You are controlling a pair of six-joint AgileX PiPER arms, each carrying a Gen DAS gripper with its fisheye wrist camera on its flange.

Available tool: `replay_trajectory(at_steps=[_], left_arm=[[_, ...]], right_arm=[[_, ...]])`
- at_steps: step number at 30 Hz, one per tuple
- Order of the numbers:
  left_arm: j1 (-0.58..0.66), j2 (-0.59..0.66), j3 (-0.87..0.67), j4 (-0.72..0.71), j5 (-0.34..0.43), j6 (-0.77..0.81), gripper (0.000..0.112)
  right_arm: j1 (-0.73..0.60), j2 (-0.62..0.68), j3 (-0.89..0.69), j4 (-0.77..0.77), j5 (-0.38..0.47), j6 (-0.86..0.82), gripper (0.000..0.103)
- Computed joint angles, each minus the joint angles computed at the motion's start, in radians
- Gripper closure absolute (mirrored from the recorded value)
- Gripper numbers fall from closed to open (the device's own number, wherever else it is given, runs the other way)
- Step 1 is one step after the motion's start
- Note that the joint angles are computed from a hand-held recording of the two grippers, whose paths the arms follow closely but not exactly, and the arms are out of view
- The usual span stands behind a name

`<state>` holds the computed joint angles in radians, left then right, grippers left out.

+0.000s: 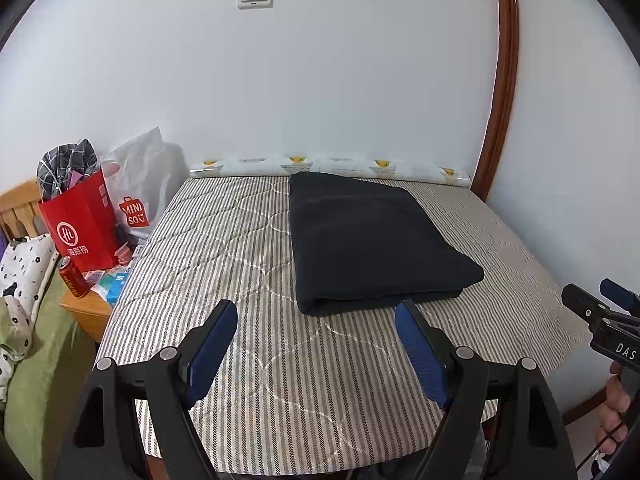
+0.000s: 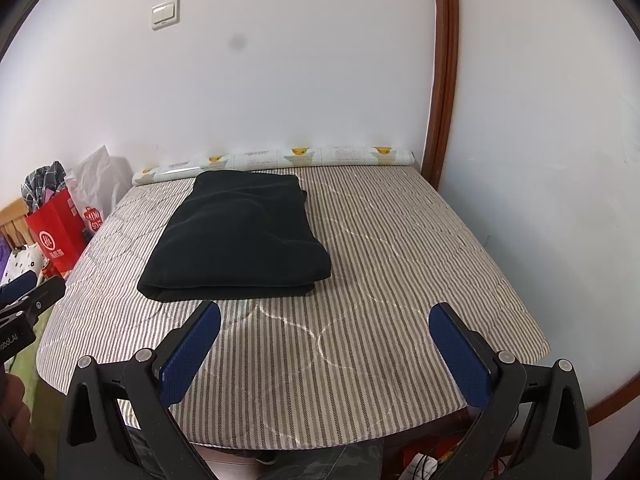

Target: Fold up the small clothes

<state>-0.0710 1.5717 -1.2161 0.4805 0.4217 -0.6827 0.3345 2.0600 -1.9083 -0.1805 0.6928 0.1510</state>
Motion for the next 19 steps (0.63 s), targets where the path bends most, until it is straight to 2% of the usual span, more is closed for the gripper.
replay_trajectory(at_steps=[7,12,19], left_arm=[[0.006,-0.008,0.006,-0.01,-0.006,0.007,0.032],[0.027,-0.006,0.003,-0.068,-0.014,0.073,0.032],[0.074,0.024,-0.032,-0.189,-0.02,0.191,0.029]], right_arm=[[-0.012,-0.002,-0.005,0.013,-0.004,-0.018,0.001],[-0.017,0.013,-0.032,0.034,0.007,-0.036,0.001],[0.0,0.086,-0.156,0.01,0.08,-0.056,0.001]])
